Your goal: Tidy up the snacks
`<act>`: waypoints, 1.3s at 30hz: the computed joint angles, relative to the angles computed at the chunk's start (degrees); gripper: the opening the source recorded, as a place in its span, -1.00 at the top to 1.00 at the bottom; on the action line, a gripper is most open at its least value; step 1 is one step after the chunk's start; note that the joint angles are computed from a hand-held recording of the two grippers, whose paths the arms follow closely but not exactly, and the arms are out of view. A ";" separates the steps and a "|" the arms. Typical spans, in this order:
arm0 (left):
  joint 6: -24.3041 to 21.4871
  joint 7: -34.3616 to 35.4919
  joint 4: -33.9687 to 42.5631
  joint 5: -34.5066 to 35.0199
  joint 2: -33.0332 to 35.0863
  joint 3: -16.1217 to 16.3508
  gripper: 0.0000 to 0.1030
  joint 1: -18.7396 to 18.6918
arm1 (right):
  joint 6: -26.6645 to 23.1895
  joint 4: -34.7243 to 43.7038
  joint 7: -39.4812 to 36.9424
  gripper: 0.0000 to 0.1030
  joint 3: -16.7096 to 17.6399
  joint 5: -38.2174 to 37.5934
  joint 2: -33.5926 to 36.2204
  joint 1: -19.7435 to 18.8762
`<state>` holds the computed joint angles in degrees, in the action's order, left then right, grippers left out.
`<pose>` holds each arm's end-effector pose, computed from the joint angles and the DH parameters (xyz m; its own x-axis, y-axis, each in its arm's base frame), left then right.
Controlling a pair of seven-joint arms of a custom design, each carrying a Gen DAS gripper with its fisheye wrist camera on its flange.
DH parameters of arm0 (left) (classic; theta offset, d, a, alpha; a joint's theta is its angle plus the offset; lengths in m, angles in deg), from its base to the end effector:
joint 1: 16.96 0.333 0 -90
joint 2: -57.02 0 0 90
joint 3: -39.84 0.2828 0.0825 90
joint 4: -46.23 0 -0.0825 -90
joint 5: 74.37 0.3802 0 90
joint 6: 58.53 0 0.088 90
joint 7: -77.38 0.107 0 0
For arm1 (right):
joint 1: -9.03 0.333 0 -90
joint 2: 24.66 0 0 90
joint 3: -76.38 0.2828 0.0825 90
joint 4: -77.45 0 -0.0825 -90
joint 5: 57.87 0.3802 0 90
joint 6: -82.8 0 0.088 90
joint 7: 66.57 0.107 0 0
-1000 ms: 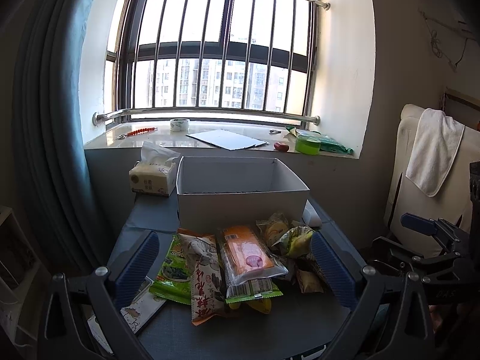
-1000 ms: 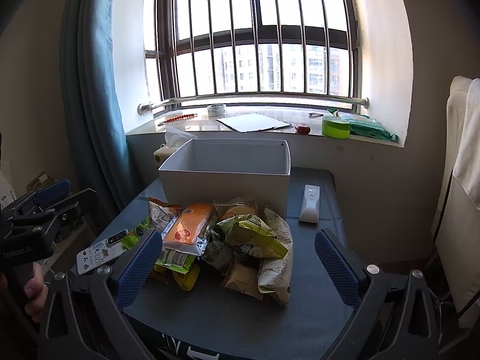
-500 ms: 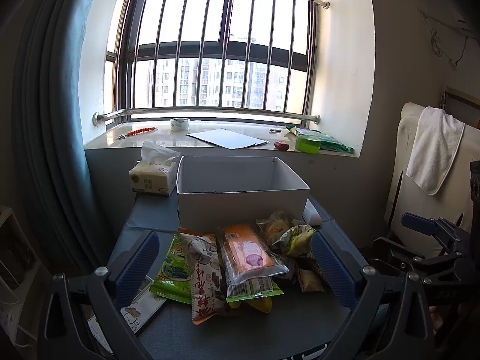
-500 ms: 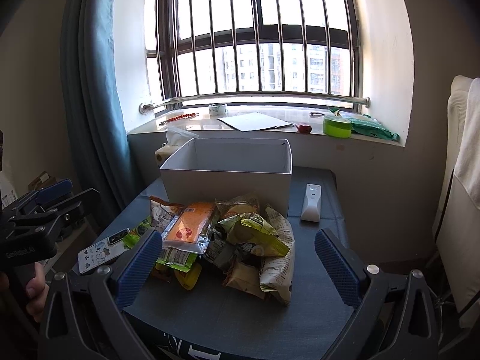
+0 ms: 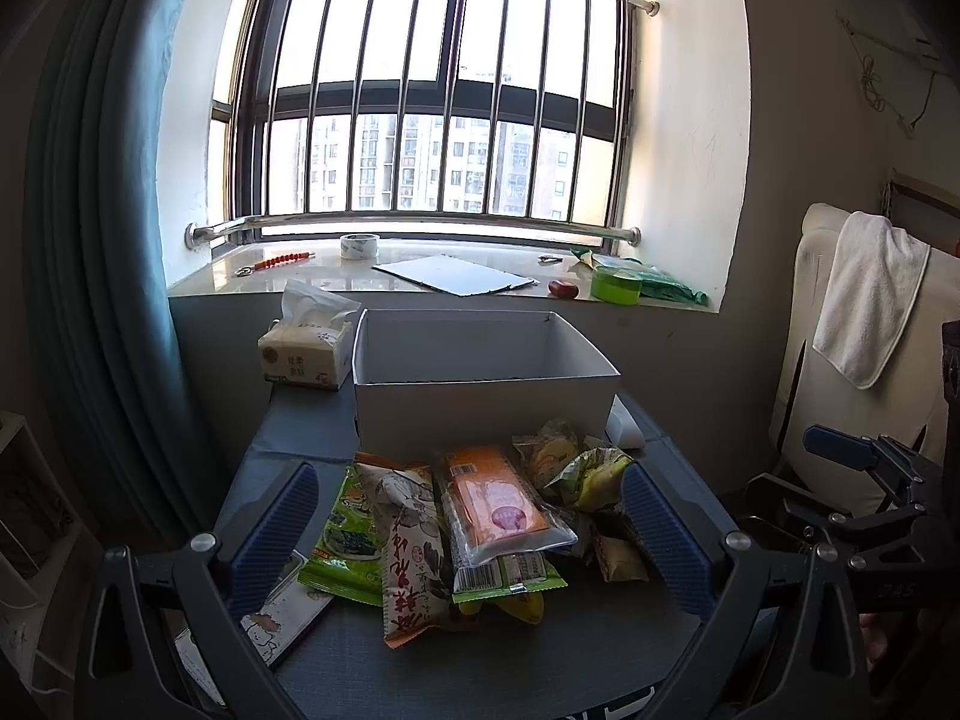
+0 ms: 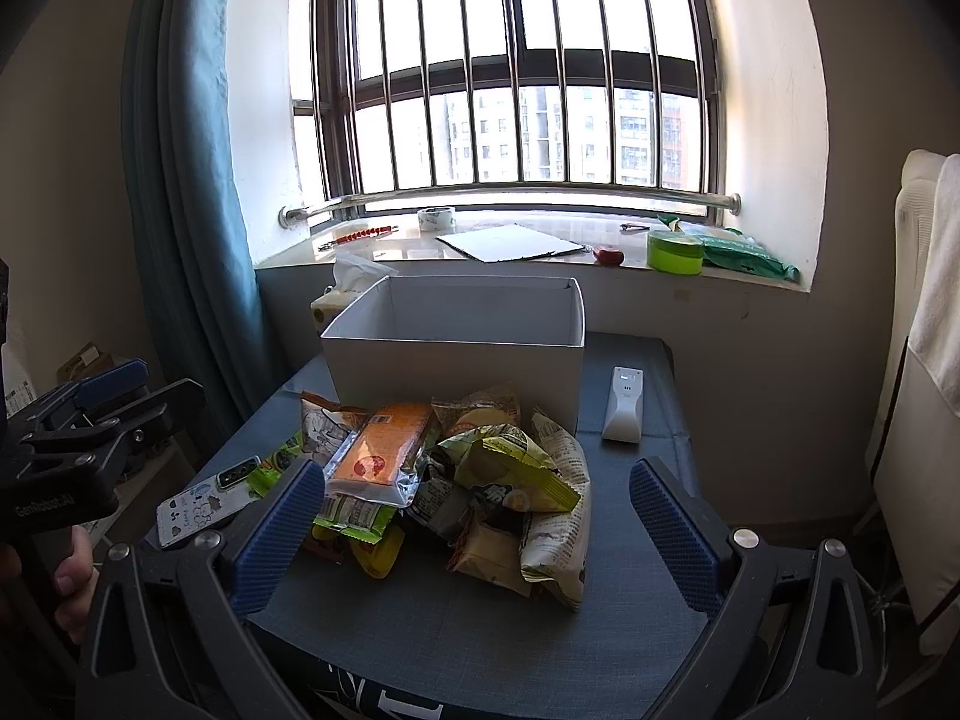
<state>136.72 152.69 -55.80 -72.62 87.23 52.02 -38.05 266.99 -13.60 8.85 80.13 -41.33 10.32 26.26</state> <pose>0.6723 -0.1332 0.3773 -0.0894 -0.9909 0.1003 -0.4520 -0.0494 -0.8907 0.6859 0.2230 0.3753 0.3131 -0.9481 -0.0549 -0.5182 -0.1221 -0.8465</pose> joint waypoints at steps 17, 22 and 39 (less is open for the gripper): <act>-0.30 -0.32 0.20 0.34 0.48 -0.19 -1.00 0.12 | -0.84 0.02 -0.68 -1.00 1.51 0.31 -0.14 -1.35; -0.68 -0.83 0.12 0.37 0.43 0.10 -1.00 -0.03 | -0.90 -0.08 -0.90 -1.00 1.56 0.45 -0.21 -1.37; -0.45 -1.47 -0.15 1.37 0.44 -0.42 -0.99 0.79 | -6.47 8.48 1.02 -1.00 -1.06 -0.13 5.94 -0.06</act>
